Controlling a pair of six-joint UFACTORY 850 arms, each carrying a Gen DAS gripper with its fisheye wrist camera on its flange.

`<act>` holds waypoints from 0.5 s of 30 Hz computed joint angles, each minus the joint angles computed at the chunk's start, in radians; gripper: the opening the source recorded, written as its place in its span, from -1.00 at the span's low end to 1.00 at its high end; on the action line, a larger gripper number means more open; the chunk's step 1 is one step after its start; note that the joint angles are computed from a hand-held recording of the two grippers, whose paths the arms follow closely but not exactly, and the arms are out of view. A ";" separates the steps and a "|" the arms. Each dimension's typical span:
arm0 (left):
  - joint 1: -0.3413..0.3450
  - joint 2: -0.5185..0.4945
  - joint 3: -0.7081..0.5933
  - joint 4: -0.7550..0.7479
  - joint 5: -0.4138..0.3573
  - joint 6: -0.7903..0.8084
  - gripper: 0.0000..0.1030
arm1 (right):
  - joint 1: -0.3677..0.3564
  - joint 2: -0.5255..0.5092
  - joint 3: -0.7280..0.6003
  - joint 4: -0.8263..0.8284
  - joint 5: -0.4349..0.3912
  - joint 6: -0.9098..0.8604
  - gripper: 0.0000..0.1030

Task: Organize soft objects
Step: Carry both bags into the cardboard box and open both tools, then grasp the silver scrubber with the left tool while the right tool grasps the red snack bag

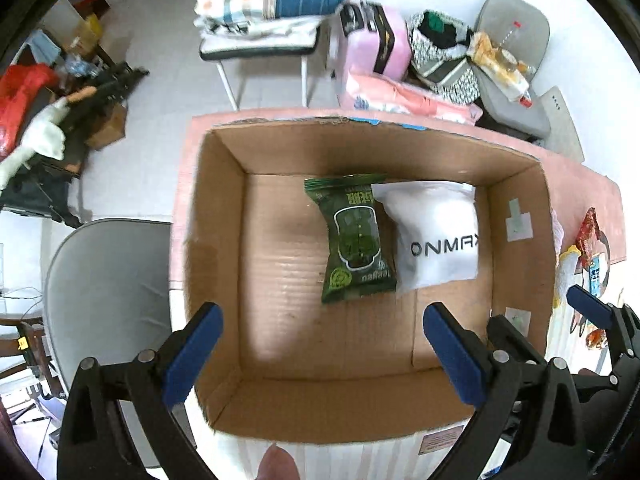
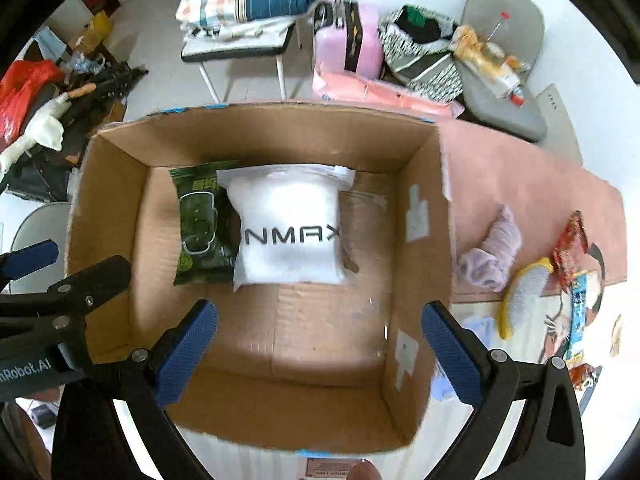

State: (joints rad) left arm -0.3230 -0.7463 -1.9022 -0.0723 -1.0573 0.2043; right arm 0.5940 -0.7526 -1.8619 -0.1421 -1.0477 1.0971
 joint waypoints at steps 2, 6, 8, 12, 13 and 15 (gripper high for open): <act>-0.003 0.048 0.058 0.006 0.048 -0.001 0.99 | 0.011 0.030 0.033 -0.021 0.020 0.033 1.00; 0.000 0.150 0.171 0.001 0.117 0.011 0.99 | 0.048 0.092 0.085 -0.074 0.035 0.104 1.00; 0.007 0.194 0.213 -0.012 0.134 0.012 0.99 | 0.066 0.116 0.101 -0.092 0.039 0.130 1.00; 0.014 0.259 0.273 -0.026 0.152 0.026 0.99 | 0.104 0.167 0.139 -0.125 0.047 0.183 1.00; 0.014 0.273 0.284 -0.028 0.152 0.029 0.99 | 0.111 0.179 0.148 -0.126 0.052 0.192 1.00; 0.011 0.297 0.297 -0.040 0.149 0.036 0.99 | 0.120 0.206 0.171 -0.130 0.067 0.206 1.00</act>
State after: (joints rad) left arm -0.3123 -0.4495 -1.6049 -0.1123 -0.9086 0.2404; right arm 0.7141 -0.5467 -1.6908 -0.2722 -0.9805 1.3027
